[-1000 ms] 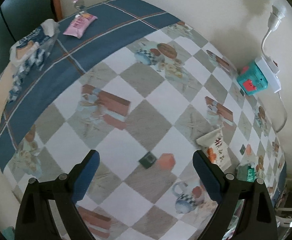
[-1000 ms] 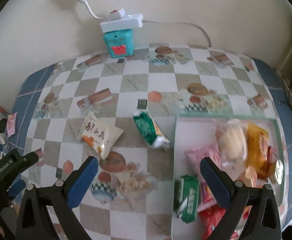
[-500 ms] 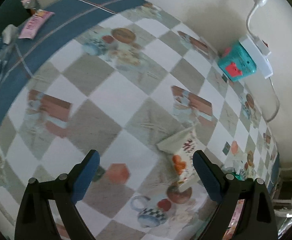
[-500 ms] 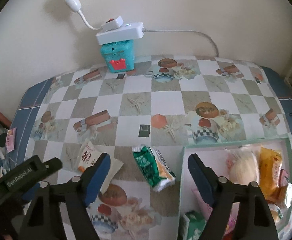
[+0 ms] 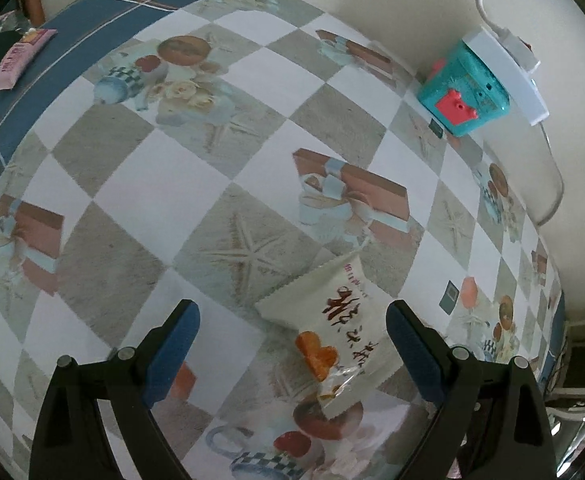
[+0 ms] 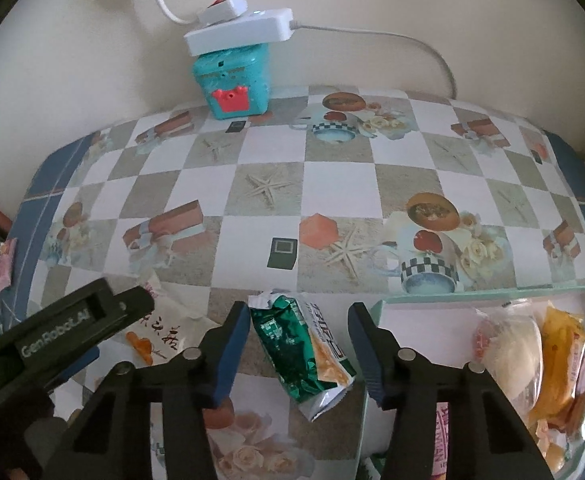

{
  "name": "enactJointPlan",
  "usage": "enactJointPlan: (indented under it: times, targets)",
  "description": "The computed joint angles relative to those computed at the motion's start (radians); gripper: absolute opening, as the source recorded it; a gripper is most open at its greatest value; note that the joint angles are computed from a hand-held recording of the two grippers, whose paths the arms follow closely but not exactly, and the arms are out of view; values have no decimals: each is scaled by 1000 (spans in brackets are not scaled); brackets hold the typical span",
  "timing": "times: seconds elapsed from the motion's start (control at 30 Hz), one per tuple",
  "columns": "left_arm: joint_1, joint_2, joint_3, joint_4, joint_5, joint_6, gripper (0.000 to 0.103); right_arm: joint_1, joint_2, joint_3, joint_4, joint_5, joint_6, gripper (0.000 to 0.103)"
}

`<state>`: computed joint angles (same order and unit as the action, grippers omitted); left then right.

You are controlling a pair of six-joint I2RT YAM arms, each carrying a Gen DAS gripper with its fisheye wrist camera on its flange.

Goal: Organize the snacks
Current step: 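Grasp white pastry pack with left tool while right tool grasps green-wrapped pack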

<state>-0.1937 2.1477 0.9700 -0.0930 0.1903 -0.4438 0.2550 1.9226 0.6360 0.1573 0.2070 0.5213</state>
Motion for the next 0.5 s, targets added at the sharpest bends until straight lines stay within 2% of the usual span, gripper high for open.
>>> enactJointPlan:
  times: [0.17,0.5]
  targets:
    - [-43,28,30,-2,-28,-9,94,2,29,12,10,-4,-15,44]
    - [-116,65,73,-16,-118,-1,94,-11,72,26,9,-17,-23,41]
